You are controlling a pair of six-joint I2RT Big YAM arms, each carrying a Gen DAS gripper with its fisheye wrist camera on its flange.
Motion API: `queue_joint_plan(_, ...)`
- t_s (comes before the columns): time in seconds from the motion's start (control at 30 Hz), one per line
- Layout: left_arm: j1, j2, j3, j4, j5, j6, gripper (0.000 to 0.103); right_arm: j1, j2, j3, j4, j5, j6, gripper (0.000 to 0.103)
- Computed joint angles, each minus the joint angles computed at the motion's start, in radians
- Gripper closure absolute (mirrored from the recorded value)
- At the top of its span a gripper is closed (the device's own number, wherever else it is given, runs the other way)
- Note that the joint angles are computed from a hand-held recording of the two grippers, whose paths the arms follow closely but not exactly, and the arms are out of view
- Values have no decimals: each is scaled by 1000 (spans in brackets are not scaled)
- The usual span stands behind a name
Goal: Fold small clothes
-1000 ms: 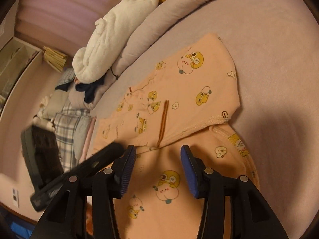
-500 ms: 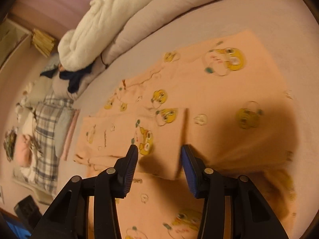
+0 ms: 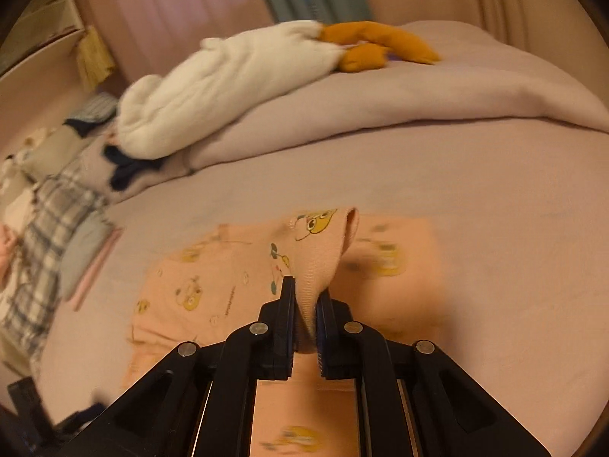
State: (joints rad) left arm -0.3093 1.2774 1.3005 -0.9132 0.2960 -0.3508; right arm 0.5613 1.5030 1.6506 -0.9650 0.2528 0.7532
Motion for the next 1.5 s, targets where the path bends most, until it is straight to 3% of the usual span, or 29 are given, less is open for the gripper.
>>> queue_joint_plan(0.07, -2, -4, -1, -7, -2, -2, 12, -20, 14, -9, -44, -20, -13, 93)
queue_joint_plan(0.13, -2, -9, 0, -14, -1, -1, 12, -20, 52, 18, -146, 41, -28, 92)
queue_joint_plan(0.2, -2, -14, 2, -18, 0, 4, 12, -27, 85, 48, -254, 76, -5, 85)
queue_joint_plan(0.23, -3, -18, 3, -22, -5, 10, 12, -24, 77, 36, -252, 97, 5, 82)
queue_joint_plan(0.33, -4, -24, 1, -32, -17, 21, 12, 1, 16, -36, -135, 181, -7, 78)
queue_joint_plan(0.43, -4, -30, -9, -29, -25, 6, 12, 3, -19, -96, 39, 105, -49, 78)
queue_joint_plan(0.47, -2, -33, -12, -29, -19, -3, 12, 3, -19, -104, 59, 90, -59, 78)
queue_joint_plan(0.6, -11, -47, -21, -41, -22, -6, 12, -18, 58, -52, -70, -7, -38, 78)
queue_joint_plan(0.73, -30, -74, -33, -61, -60, 14, 12, -11, -10, -95, -55, -20, -10, 79)
queue_joint_plan(0.93, -85, -144, -80, -30, -119, 20, 12, 153, -131, -200, -24, 44, -72, 79)
queue_joint_plan(1.1, -147, -177, -112, 22, -168, 8, 12, 254, -145, -233, -43, 124, -109, 79)
queue_joint_plan(1.3, -217, -178, -135, 25, -192, 16, 12, 318, -161, -289, -44, 102, -58, 79)
queue_joint_plan(1.5, -258, -185, -175, -25, -240, 31, 13, 371, -176, -304, -68, 123, 18, 79)
